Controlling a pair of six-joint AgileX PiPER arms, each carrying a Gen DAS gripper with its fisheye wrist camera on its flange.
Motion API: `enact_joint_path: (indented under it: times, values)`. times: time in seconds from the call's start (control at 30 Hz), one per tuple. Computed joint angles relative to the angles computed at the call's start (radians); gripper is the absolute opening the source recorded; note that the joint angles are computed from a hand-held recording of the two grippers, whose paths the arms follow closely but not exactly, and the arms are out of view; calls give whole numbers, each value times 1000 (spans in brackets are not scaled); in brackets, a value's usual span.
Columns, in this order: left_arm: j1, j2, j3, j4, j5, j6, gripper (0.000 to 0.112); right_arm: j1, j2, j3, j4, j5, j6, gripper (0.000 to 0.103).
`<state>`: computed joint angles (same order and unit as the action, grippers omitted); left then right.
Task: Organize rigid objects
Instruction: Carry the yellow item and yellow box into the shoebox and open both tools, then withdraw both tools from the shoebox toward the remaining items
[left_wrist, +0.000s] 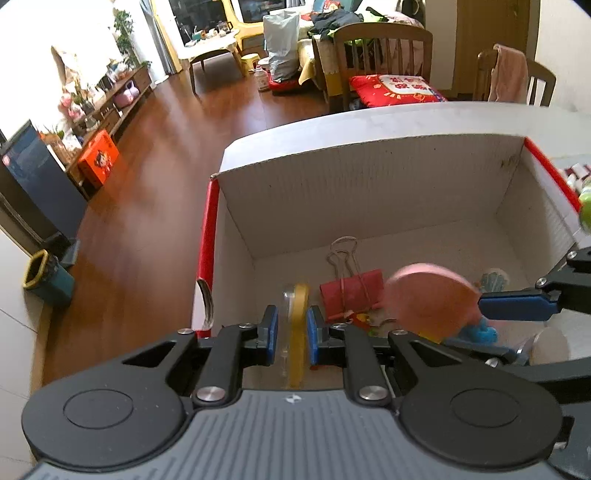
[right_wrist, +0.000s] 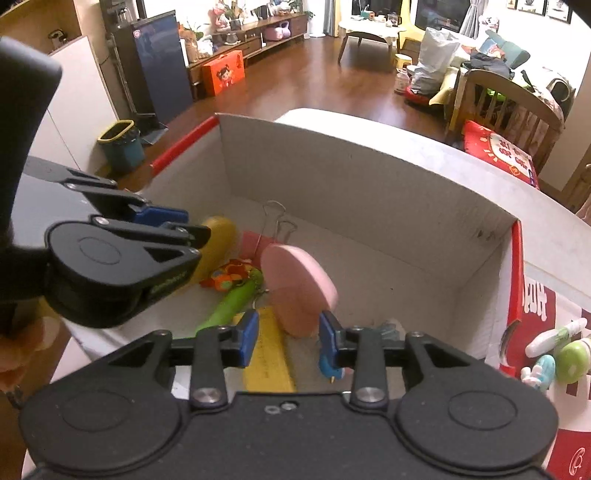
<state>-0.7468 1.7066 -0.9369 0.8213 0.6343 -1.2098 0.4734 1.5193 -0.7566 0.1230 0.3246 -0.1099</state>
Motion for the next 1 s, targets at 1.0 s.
enact_joint_path:
  times: [1.0]
  values:
    - [-213, -336, 124, -54, 119, -189, 16, -348, -519, 165, 538, 312, -607, 65]
